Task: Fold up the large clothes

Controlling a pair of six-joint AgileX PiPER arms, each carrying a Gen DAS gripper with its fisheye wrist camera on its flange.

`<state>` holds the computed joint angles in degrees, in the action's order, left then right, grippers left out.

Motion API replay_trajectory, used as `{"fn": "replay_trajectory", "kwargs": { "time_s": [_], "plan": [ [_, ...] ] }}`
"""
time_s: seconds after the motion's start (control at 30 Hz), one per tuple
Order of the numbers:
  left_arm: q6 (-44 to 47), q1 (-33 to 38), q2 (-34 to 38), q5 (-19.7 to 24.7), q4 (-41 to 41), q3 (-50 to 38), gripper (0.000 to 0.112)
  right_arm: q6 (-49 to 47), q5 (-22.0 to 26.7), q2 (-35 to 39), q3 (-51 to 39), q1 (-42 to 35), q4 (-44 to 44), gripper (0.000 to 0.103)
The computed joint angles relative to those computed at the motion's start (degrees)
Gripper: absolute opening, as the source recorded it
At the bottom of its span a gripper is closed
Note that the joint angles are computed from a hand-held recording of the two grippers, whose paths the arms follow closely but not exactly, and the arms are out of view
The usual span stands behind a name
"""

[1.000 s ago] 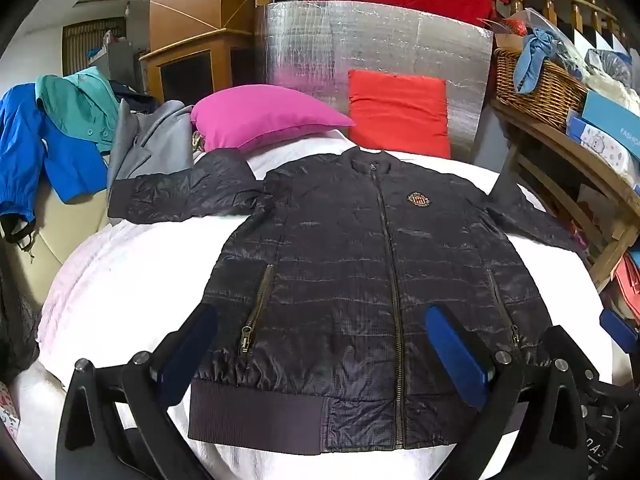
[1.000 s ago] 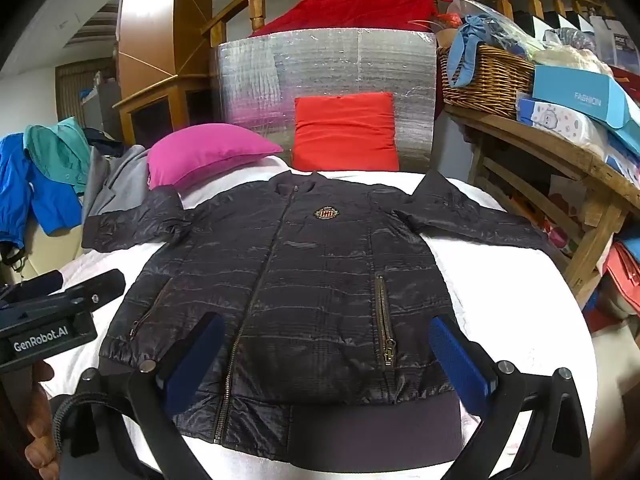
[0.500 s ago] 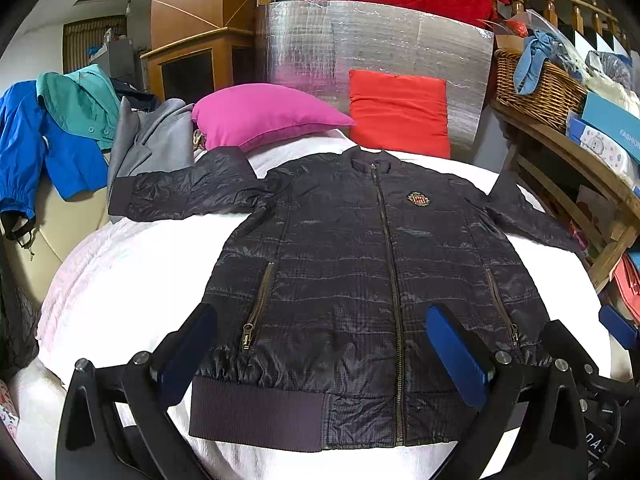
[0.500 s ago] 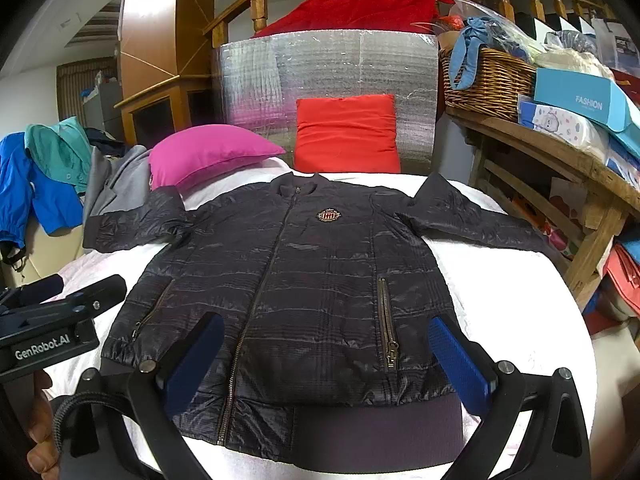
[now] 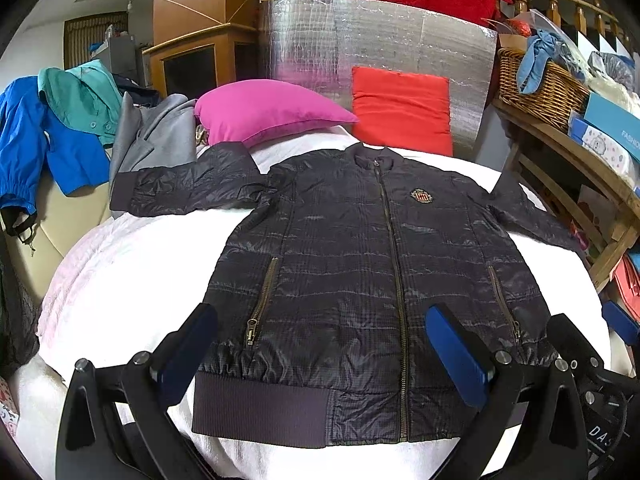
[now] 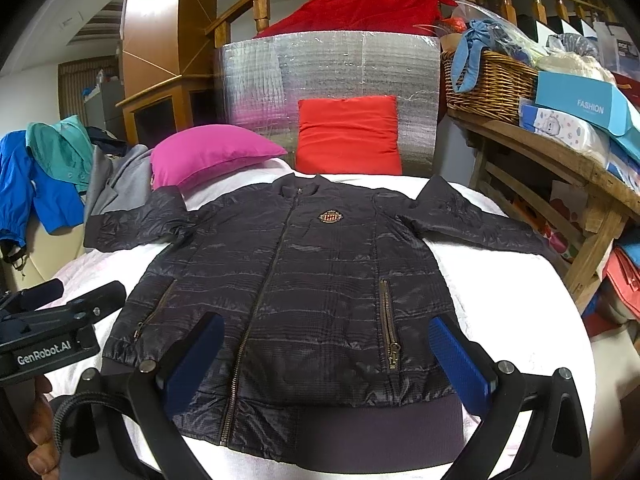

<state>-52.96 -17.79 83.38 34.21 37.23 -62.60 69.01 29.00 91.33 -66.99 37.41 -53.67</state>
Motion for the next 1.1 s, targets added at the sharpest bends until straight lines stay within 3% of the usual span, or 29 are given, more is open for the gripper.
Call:
{"fn": "replay_trajectory", "kwargs": {
  "time_s": [1.1],
  "plan": [
    [1.04,0.29,0.4,-0.08,-1.5,0.19,0.103,-0.04,-1.37,0.15,0.29,-0.55,1.48,0.103]
  ]
}}
